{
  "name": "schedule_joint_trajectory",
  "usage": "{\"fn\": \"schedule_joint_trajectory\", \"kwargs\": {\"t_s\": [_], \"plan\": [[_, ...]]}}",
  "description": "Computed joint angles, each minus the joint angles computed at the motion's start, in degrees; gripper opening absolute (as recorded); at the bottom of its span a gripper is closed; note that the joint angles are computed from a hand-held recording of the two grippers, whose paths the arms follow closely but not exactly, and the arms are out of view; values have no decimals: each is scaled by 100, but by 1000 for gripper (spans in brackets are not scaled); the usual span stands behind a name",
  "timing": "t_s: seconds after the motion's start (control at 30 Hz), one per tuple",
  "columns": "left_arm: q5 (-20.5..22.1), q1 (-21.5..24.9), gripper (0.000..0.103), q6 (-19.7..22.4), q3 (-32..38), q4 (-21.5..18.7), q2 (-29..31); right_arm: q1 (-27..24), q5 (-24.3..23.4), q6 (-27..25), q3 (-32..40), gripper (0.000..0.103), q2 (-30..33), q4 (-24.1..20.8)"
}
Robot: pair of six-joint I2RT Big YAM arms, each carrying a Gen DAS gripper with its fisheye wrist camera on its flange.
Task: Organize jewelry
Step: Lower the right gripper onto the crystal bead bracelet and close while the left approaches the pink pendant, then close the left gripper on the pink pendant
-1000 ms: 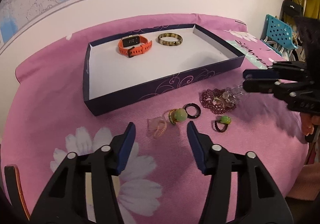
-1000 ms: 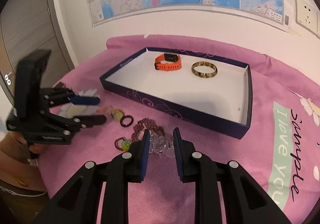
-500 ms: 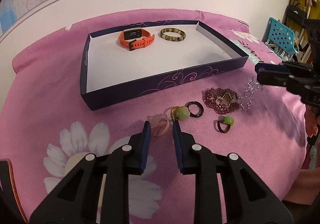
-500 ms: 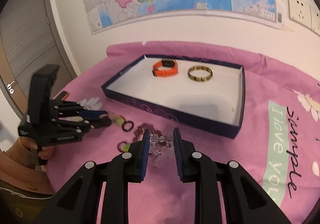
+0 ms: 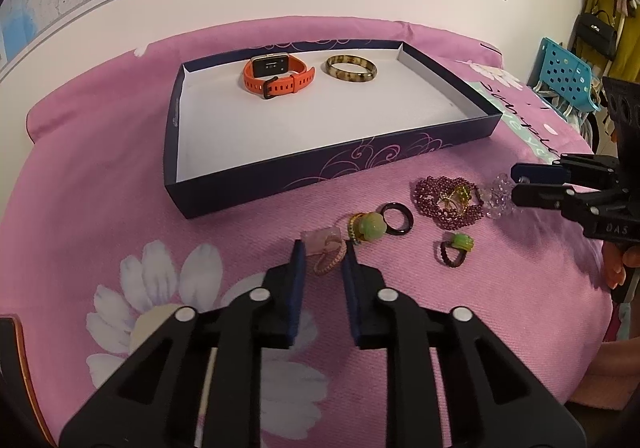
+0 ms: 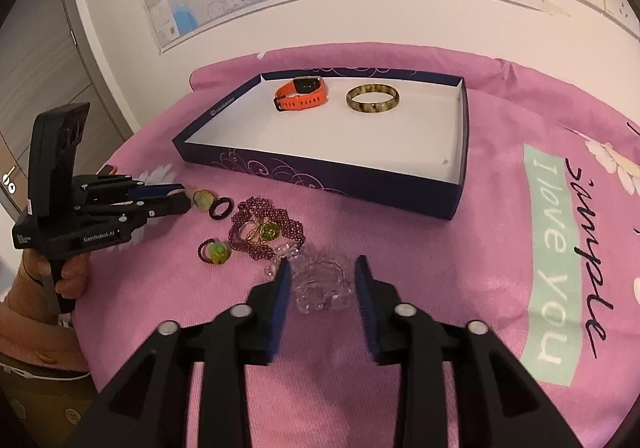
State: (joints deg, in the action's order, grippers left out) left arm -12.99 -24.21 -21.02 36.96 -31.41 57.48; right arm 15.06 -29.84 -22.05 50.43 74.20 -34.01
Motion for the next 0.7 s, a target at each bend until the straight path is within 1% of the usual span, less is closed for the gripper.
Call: {"fn": "schedule_joint_trajectory", "kwargs": {"t_s": [0.03,0.07,0.1,0.2,0.3,0.33,0.43,0.47,0.5,0.7], "plan": [[1,3,18,1,-1,-2,-2,20,21,-28,-2,40,-8,-1],[-13,-6,18,0,3,-6,2,65,70,-42,-20,48,-25,38],[-7,4,16,10,-1,-4,-2,95,91,-58,-27,51,-33,64],[-23,0,15,16,-1,-11,0,199,207,-157,-7,54,-11,47],[-5,18,12,7,-1,-11,0,308,375,-228,34,53,71,-16],[4,25,12,3,-3,-10,-3,316,383,-242,52,53,92,-41],[31,38,9,2,-6,-2,-12,318,389,-268,51,38,90,-39],[29,34,8,-2,-5,-1,-11,308,374,-279,44,28,85,-41],[33,34,7,-1,-7,4,-11,298,342,-292,43,22,84,-60],[44,24,4,-50,-36,22,-60,239,215,-271,34,20,51,-72]]}}
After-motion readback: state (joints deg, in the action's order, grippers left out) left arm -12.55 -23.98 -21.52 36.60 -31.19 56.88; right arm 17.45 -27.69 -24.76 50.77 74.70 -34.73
